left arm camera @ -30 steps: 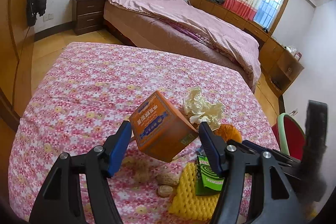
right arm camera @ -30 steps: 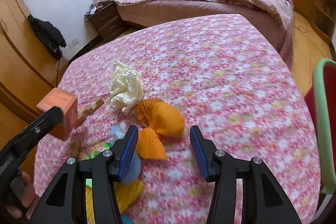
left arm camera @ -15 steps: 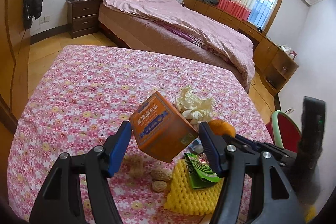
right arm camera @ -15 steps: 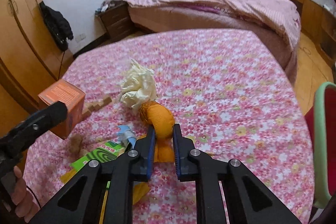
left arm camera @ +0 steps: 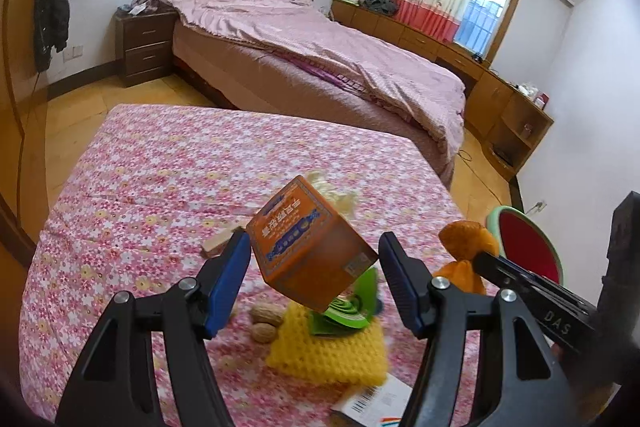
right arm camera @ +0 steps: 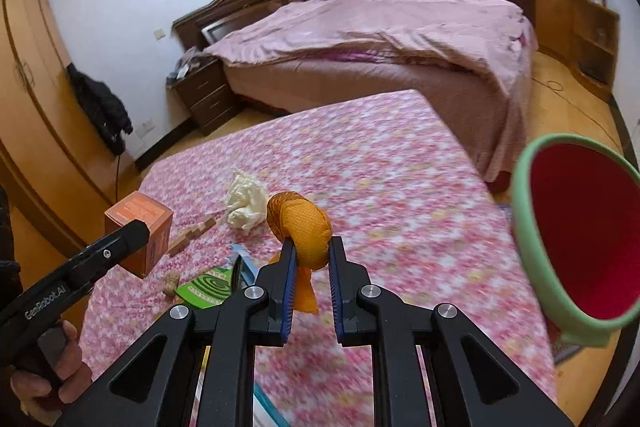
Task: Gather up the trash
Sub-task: 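Carry the orange box and orange foam net over the red bin with both grippers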
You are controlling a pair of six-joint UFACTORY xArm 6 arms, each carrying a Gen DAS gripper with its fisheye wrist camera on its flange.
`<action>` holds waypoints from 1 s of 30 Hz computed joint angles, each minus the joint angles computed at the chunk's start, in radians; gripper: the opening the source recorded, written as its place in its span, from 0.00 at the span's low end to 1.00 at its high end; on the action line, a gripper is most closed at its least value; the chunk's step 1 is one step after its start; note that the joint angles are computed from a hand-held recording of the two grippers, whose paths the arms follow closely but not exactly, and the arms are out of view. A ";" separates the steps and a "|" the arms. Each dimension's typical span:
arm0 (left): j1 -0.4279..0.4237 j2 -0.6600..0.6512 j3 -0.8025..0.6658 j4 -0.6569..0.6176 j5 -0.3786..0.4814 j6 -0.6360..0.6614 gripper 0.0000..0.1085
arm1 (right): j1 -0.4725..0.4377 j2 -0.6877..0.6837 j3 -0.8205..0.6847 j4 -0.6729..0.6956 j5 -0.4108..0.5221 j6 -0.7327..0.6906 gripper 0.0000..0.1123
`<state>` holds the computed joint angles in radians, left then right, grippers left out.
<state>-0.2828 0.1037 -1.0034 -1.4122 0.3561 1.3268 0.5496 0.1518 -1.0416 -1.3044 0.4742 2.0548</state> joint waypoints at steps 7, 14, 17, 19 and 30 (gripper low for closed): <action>-0.059 -0.096 0.074 0.029 0.016 -0.016 0.61 | 0.060 -0.171 0.151 -0.031 0.130 0.098 0.13; -0.132 -0.145 0.109 0.125 0.045 -0.105 0.61 | 0.109 -0.327 0.300 -0.034 0.238 0.193 0.13; -0.177 -0.155 0.116 0.150 0.036 -0.121 0.61 | 0.118 -0.392 0.361 -0.028 0.276 0.227 0.13; -0.210 -0.161 0.124 0.152 0.017 -0.116 0.61 | 0.124 -0.436 0.404 -0.026 0.301 0.254 0.13; -0.390 -0.080 0.055 0.205 -0.046 -0.133 0.61 | 0.114 -0.638 0.604 0.000 0.366 0.375 0.13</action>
